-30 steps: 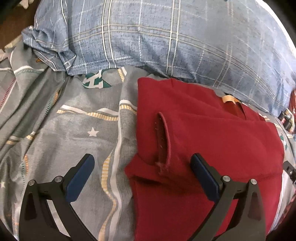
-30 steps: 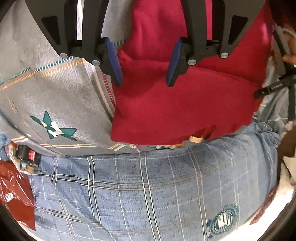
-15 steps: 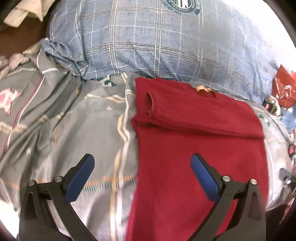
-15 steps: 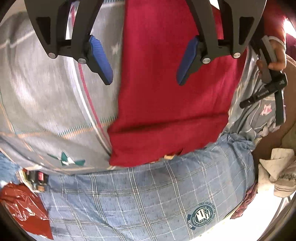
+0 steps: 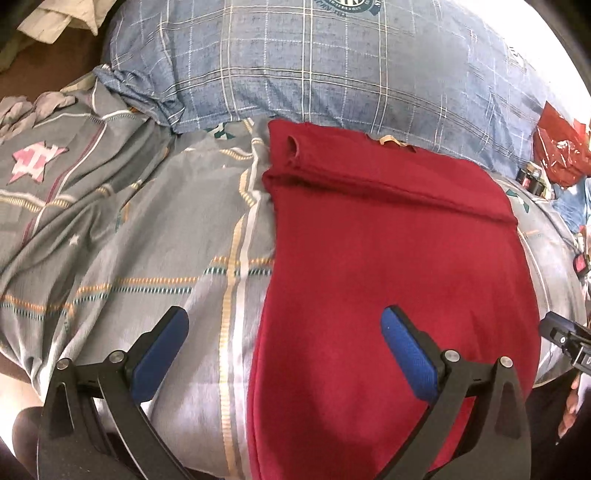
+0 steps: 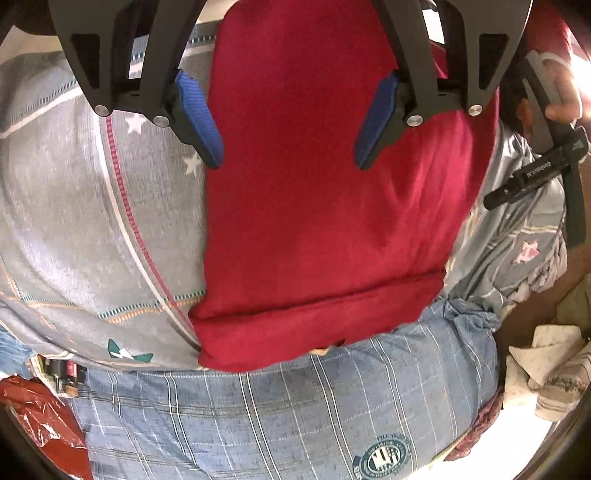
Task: Fold small clothes
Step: 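Grasp the sweater hem with the right gripper while the left gripper grasps the hem too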
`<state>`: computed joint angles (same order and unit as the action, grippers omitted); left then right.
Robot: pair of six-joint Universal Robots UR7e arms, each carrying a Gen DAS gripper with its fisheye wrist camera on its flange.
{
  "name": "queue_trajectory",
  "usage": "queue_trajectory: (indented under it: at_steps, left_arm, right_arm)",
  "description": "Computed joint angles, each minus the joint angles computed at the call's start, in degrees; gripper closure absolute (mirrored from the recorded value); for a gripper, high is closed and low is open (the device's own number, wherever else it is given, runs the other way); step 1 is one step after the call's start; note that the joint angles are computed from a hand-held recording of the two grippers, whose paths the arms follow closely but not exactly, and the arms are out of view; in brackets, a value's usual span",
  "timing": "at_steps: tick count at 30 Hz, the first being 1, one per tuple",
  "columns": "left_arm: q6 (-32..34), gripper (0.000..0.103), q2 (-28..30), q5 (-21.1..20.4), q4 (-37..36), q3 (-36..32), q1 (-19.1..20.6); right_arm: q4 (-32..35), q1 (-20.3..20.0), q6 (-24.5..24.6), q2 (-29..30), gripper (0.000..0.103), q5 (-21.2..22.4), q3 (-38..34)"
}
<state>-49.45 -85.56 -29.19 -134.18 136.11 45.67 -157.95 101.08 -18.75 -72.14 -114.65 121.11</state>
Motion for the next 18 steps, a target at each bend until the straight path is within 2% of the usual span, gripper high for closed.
queue_trajectory:
  at_steps: [3,9,12,18]
  left_arm:
    - [-1.29,0.000,-1.68,-0.69,1.65,1.07,-0.39]
    - [-3.94,0.000,-7.05,-1.11,7.56,4.32,-2.53]
    - [-3.56,0.000,-8.90,-3.61,8.04,5.51,-2.69]
    - [-5.17,0.000,-12.86,-7.32,10.58,8.26,-4.76]
  right_arm:
    - [0.39,0.19,0.57,-0.48,0.027,-1.15,0.78]
    - [5.82,-1.41,2.18,-4.92,0.021,1.27,2.82]
    - [6.20,-1.98,1.90,-6.90,0.021,-0.57,4.95]
    - [10.60,-4.24,2.71,-10.78,0.021,-0.84,7.67]
